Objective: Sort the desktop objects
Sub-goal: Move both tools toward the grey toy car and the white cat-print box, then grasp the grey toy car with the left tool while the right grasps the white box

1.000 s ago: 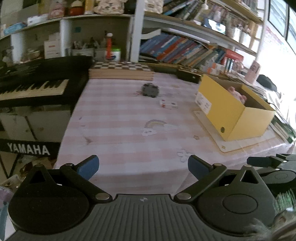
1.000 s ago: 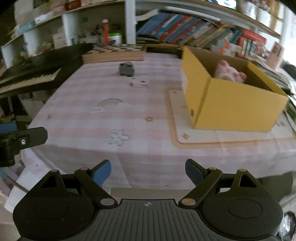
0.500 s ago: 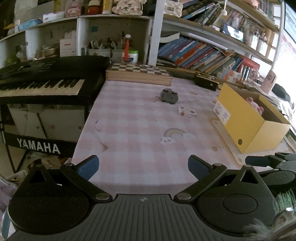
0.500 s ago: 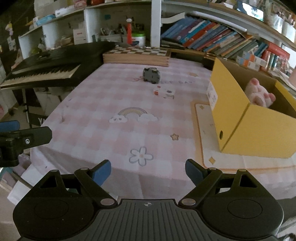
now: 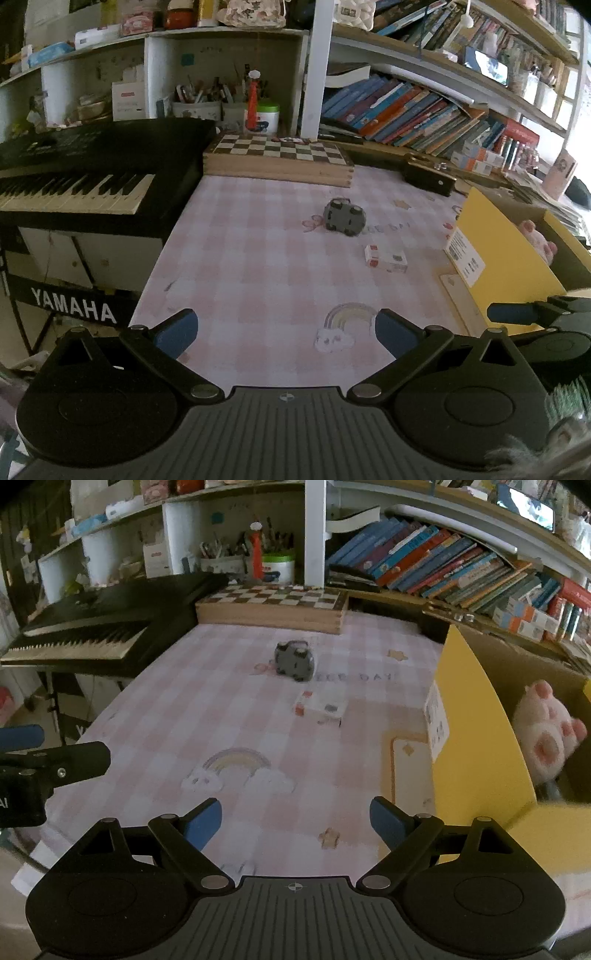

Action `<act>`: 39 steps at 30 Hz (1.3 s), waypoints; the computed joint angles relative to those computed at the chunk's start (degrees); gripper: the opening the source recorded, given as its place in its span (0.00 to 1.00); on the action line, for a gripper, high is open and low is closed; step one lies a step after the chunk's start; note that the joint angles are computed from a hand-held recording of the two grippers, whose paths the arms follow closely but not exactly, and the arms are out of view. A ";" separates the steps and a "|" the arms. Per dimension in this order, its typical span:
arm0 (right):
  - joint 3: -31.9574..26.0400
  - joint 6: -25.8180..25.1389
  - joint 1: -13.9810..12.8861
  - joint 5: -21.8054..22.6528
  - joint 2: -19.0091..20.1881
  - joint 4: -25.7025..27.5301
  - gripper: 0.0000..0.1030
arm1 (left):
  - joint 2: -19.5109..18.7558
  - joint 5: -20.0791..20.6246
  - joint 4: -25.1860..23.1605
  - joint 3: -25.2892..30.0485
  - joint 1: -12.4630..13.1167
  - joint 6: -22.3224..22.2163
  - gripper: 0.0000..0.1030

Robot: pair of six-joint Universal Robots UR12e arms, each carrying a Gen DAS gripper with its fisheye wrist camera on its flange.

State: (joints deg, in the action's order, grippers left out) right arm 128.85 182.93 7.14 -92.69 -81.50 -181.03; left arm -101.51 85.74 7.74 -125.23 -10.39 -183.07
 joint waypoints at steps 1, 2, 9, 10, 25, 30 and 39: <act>-0.32 -0.45 -0.39 0.49 0.30 -0.07 0.87 | -0.39 0.39 -0.35 0.56 -0.28 -0.22 1.00; -0.63 -0.88 -0.77 0.96 0.58 -0.12 0.87 | -0.79 0.85 -0.74 1.19 -0.60 -0.52 1.00; -3.20 -1.84 -3.37 3.43 2.92 -1.65 0.87 | -3.45 3.97 -1.46 5.27 -2.19 -1.41 1.00; -3.65 -1.87 -3.70 3.84 3.30 -1.89 0.87 | -3.82 4.49 -1.46 5.86 -2.35 -1.51 1.00; -10.08 -1.23 -6.89 8.97 8.21 1.83 0.87 | -10.36 7.28 -2.13 15.33 -4.01 -1.40 1.00; -10.25 -2.46 -6.25 9.39 8.80 4.28 0.87 | -13.36 4.78 -3.95 19.25 -4.31 1.08 1.00; -10.75 0.66 -5.55 7.32 10.18 4.63 0.87 | -19.72 -1.06 -11.54 27.82 -4.54 9.27 0.95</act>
State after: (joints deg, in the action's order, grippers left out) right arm 118.10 183.59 1.60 -85.37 -71.32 -176.40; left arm -121.23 84.68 -3.80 -97.41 -14.93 -173.80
